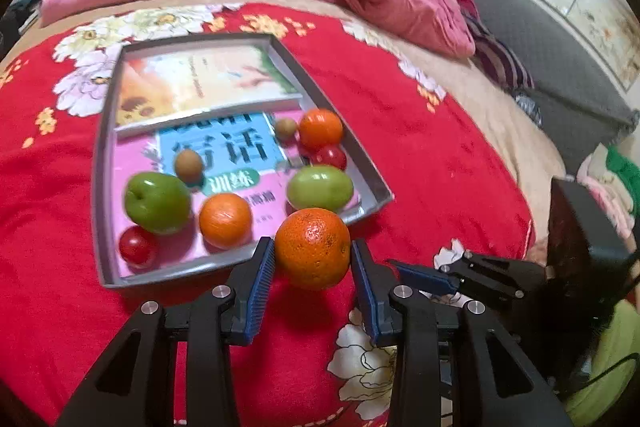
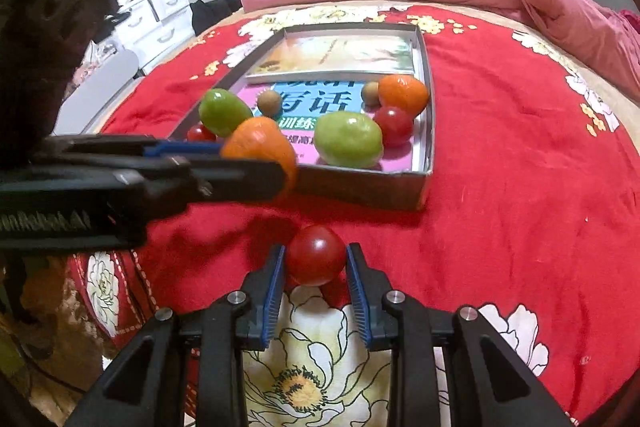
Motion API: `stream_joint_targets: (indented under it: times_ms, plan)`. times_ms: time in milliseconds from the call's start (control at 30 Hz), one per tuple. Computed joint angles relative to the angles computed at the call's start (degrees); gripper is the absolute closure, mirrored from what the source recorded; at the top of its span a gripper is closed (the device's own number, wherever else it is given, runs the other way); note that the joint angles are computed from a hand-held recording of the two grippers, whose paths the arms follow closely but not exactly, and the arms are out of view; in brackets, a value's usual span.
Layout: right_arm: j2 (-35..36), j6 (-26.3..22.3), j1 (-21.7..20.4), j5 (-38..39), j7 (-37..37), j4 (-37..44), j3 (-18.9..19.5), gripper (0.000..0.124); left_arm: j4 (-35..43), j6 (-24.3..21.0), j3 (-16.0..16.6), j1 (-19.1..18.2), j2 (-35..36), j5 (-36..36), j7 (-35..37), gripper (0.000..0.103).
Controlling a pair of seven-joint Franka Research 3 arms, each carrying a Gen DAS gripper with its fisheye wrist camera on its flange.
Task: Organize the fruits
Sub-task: 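Lift the mandarin with the left tool while the right tool carries the tomato to the tray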
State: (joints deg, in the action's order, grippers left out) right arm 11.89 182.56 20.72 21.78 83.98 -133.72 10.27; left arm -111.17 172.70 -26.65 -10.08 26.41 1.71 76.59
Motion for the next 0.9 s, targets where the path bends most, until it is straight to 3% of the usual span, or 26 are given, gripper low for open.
stream_joint_targets:
  times_ms: [167, 233, 333, 467, 633, 900]
  plan:
    - [-0.4, 2.2, -3.8, 2.6, -2.2, -0.5, 3.9, 0.093, -3.2, 3.5, 0.3, 1.6, -3.1, -0.6, -1.5, 0.063]
    - [-0.6, 3.9, -6.3, 3.3, -3.0, -0.8, 6.6, 0.093, -4.1, 4.8, 2.1, 0.7, -4.4, 0.3, -3.2, 0.063]
    - [-0.9, 6.2, -6.5, 2.1, -2.5, -1.2, 6.6, 0.093, -5.2, 6.6, 3.9, 0.2, -5.7, 1.7, -5.8, 0.063]
    - [-1.6, 8.5, 3.2, 1.5, -2.1, -1.4, -3.5, 0.093, -6.1, 7.9, 6.2, -0.5, -7.1, 3.8, -9.2, 0.063]
    - [-1.9, 9.7, 3.7, 0.6, -1.6, -1.4, -4.9, 0.093, -6.9, 8.9, 8.6, -1.4, -7.8, 6.5, -13.0, 0.063]
    - [-0.9, 10.7, 8.6, 4.1, -4.8, 0.1, -9.9, 0.093, -5.8, 7.4, 10.1, -2.6, -6.4, 9.9, -16.0, 0.063]
